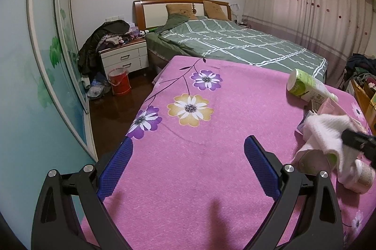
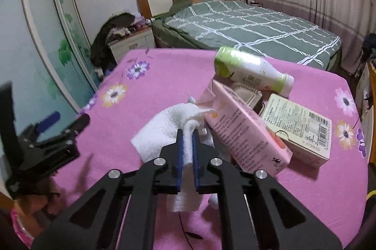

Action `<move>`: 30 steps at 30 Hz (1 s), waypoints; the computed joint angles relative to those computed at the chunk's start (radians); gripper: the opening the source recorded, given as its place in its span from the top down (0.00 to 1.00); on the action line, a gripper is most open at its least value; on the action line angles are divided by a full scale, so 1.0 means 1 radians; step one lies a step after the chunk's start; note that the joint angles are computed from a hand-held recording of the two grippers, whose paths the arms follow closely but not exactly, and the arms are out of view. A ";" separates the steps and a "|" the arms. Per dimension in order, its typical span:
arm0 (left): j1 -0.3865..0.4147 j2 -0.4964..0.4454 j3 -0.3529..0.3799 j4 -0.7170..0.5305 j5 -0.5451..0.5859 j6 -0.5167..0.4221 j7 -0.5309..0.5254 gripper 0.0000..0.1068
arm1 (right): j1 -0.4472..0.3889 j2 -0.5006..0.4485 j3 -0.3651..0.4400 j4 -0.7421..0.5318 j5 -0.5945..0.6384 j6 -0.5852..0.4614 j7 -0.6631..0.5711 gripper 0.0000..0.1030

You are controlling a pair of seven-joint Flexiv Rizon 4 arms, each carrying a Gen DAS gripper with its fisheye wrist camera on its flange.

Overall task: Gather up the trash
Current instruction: 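Carry the tissue over the yellow bin and open the right tool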

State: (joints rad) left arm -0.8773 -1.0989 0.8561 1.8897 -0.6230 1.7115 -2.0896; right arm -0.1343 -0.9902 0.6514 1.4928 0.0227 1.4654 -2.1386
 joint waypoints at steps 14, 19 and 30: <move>0.004 0.002 -0.004 -0.002 0.008 -0.002 -0.007 0.12 | -0.297 0.045 0.302 0.092 0.077 0.087 -0.140 0.93; 0.004 0.002 -0.002 -0.002 0.011 -0.002 -0.007 0.12 | -0.338 0.071 0.239 0.136 0.061 0.210 -0.076 0.93; -0.001 0.000 0.003 0.000 0.007 0.000 -0.008 0.12 | -0.174 0.110 -0.296 0.099 0.147 0.330 0.218 0.93</move>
